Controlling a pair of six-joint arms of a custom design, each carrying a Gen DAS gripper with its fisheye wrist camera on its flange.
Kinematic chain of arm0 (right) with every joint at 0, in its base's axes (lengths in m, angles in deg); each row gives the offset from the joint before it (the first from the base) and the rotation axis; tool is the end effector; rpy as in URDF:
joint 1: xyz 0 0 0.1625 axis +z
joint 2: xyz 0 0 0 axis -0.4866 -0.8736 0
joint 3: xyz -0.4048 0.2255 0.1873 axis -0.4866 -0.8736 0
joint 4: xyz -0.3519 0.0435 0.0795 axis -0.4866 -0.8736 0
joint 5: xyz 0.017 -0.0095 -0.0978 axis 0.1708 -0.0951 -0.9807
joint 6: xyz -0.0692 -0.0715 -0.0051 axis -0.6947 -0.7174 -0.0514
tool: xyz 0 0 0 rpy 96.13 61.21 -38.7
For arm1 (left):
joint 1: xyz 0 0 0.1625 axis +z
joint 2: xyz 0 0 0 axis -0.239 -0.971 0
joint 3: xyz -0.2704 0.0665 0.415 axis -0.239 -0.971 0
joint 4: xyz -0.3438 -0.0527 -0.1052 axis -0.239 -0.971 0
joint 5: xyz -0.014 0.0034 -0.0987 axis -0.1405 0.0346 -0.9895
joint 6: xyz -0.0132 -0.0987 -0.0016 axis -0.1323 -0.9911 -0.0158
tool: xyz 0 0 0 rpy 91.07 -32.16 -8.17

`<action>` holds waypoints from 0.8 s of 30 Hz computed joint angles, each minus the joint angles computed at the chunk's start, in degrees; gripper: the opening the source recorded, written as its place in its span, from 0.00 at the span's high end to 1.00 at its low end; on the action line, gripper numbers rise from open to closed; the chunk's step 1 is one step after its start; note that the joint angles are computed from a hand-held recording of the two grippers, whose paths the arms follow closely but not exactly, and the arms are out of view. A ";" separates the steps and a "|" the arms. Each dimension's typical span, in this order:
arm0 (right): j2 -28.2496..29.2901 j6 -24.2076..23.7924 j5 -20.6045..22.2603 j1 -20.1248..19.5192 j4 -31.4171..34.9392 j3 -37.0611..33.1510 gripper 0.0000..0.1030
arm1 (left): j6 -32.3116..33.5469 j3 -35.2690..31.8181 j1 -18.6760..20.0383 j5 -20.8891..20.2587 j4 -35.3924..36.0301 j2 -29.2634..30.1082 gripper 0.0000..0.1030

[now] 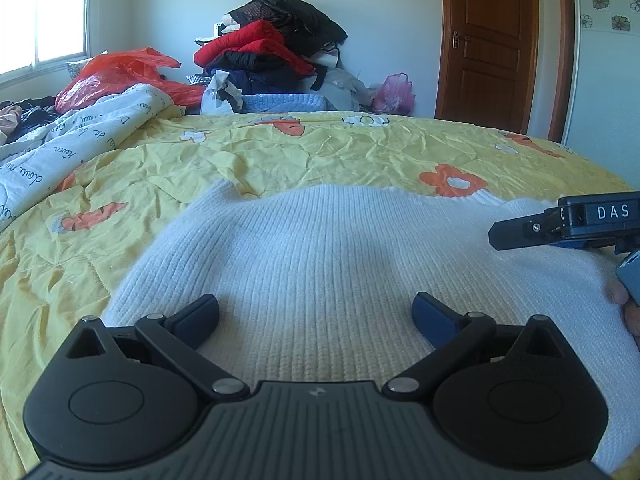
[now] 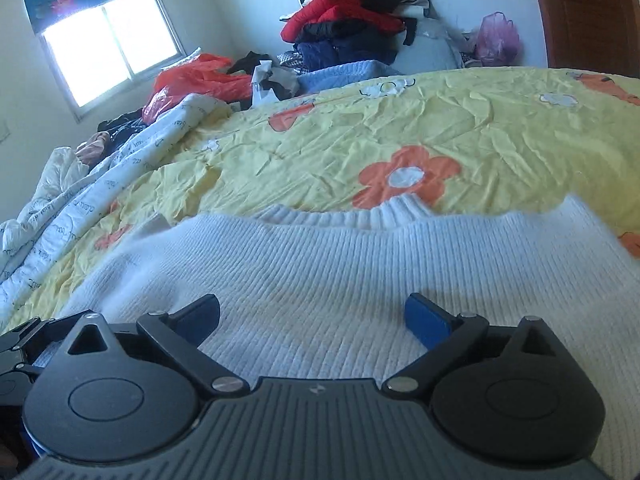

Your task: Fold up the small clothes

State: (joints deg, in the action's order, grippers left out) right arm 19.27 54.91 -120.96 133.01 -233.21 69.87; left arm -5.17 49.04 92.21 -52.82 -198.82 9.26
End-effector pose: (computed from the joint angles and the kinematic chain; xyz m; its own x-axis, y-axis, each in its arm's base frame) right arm 0.2764 -0.6753 -0.1436 -0.8818 -0.2621 0.3921 -0.4596 0.6644 -0.5894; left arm 0.0709 -0.5717 0.2398 -0.6984 0.0824 -0.7109 0.6215 0.5625 -0.5453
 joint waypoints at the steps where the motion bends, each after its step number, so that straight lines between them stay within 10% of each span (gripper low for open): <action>1: 0.05 -0.17 -0.20 0.08 -0.19 0.06 0.04 | 0.00 0.00 0.00 0.00 0.00 0.00 0.00; 19: -0.07 0.29 2.12 -0.89 -2.86 1.67 0.04 | -3.02 4.19 -1.22 1.79 -6.84 -0.89 0.00; 24: -0.24 0.60 3.00 -1.14 -3.64 2.34 0.03 | -15.26 11.27 1.94 -6.67 -10.06 -6.85 0.00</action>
State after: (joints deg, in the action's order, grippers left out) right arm 19.03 55.51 -117.97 131.87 -236.85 72.21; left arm -20.42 60.30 94.16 -59.49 -208.88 2.41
